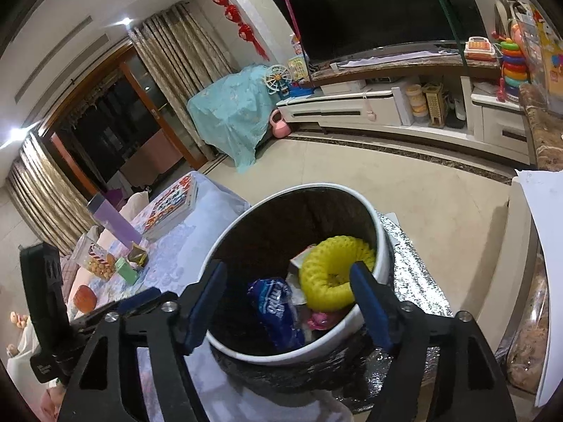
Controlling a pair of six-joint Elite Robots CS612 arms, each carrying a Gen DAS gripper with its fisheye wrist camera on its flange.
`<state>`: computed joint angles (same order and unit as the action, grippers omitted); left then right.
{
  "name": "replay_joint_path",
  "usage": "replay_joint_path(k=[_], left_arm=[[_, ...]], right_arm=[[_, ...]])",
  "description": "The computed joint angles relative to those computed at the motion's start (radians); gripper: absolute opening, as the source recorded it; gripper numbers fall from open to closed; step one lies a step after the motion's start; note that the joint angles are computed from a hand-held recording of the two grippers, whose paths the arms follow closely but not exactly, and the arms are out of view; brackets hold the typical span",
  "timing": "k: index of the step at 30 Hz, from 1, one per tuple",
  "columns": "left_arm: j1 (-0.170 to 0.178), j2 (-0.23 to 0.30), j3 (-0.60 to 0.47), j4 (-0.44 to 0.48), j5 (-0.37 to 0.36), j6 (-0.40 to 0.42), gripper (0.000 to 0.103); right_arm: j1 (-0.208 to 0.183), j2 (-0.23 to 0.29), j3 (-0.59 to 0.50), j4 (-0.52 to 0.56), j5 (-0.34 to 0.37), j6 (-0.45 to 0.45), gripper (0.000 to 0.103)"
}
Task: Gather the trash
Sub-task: 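Move both tools back over the table toward the juice box and snack bag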
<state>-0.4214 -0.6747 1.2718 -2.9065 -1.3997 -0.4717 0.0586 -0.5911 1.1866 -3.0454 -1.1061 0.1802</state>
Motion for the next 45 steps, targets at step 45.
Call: replay_joint_path(k=[45], left_arm=[[0.126,-0.098,0.241,-0.049,0.181,-0.304,0.073]], right_arm=[[0.168,0.123,-0.212,0.138,0.171,-0.201,0.096]])
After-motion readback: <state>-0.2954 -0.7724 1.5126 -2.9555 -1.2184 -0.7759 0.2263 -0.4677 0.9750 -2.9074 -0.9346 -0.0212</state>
